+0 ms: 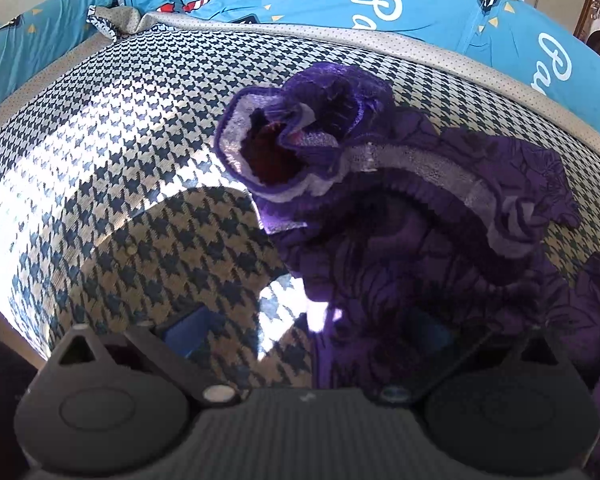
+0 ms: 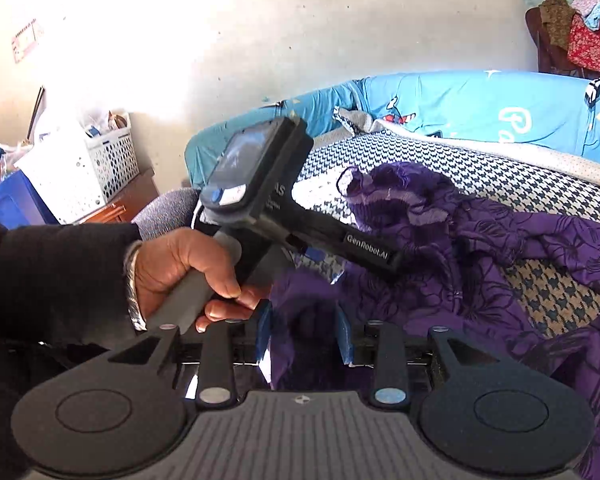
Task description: Fold clothes
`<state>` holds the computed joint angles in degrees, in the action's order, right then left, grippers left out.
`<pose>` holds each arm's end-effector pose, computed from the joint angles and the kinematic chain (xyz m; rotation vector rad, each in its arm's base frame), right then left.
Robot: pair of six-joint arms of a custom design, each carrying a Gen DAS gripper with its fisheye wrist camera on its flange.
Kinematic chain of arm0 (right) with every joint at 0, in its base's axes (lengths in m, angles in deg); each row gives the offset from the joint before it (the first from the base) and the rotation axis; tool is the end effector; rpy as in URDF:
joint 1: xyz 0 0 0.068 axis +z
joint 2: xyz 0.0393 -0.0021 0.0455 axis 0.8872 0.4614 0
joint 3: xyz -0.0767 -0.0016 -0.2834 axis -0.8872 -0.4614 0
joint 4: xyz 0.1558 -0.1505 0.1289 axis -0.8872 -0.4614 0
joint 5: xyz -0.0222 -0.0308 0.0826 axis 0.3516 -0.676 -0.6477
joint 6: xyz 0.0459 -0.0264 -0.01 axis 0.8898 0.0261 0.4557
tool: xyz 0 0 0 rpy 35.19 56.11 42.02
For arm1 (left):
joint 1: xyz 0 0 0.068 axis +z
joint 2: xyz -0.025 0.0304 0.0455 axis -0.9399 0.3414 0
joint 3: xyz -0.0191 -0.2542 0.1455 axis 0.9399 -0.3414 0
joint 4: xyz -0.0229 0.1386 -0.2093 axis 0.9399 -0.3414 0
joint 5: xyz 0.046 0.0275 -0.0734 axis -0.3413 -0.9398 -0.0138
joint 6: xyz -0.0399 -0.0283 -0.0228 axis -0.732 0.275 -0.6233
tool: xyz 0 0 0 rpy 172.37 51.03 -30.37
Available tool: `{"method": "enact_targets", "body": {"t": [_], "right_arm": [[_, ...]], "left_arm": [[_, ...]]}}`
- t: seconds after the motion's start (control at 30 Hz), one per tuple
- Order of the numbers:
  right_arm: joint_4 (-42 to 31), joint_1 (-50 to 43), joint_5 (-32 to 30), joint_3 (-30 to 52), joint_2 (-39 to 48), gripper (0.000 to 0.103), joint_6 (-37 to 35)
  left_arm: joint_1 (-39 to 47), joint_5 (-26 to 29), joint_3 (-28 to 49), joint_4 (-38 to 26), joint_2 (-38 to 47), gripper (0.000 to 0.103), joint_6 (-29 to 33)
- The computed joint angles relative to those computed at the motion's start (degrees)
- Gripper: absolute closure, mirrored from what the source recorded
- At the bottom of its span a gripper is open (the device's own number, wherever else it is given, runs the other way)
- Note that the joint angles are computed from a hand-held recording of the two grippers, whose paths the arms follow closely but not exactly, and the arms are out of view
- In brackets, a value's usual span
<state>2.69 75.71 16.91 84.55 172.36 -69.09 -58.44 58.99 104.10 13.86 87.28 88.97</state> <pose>0.2252 0.0744 0.1390 -0.6835 2.0424 0.7770 0.3816 0.0735 0.1075 -0.0755 2.5783 -0.0564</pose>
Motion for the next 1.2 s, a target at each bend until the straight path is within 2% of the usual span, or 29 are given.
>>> {"method": "enact_targets", "body": {"t": [0.07,0.2,0.33,0.57,0.77,0.83,0.97,1.0,1.07,1.13,1.2], "right_arm": [[1.1,-1.6,-1.0,-0.3,-1.0,0.062,0.8],[0.5,-1.4,3.9,-0.4,-5.0,0.059,4.5],[1.5,-1.2,11.1,2.9,-0.8,0.059,7.7],[1.5,0.7,19.3,8.7,6.7,0.059,11.9],[-4.3,1.6,16.1,13.0,11.1,0.058,8.5],[-5.0,3.0,17.8,13.4,12.0,0.054,5.7],[-6.2,4.3,18.7,14.2,14.2,0.054,6.1],[-6.2,4.6,18.5,14.3,14.7,0.055,6.1],[-5.3,5.9,19.4,13.8,14.9,0.079,4.7],[-4.5,6.9,19.8,13.2,15.0,0.090,3.6],[-3.4,7.3,19.0,12.6,15.0,0.092,3.1]], "left_arm": [[0.6,0.0,0.2,-0.1,0.6,0.000,-0.2],[2.2,1.7,0.8,-1.3,1.1,0.000,-0.6],[3.1,2.6,-0.3,-1.5,-0.3,0.000,0.2],[4.6,8.0,-2.7,-2.4,-5.2,0.000,0.8],[5.2,11.4,-2.9,-4.3,-7.6,0.000,0.6],[5.6,12.5,-2.9,-4.9,-7.6,0.000,0.9],[5.8,14.7,-1.3,-7.6,-6.6,0.000,0.9],[5.8,15.2,-1.1,-8.0,-6.6,0.000,0.9],[5.6,15.9,-1.4,-8.3,-7.0,0.000,1.0],[5.4,16.6,-1.6,-8.4,-7.5,0.000,1.4],[5.2,17.3,-2.1,-8.7,-8.4,0.000,1.9]]}}
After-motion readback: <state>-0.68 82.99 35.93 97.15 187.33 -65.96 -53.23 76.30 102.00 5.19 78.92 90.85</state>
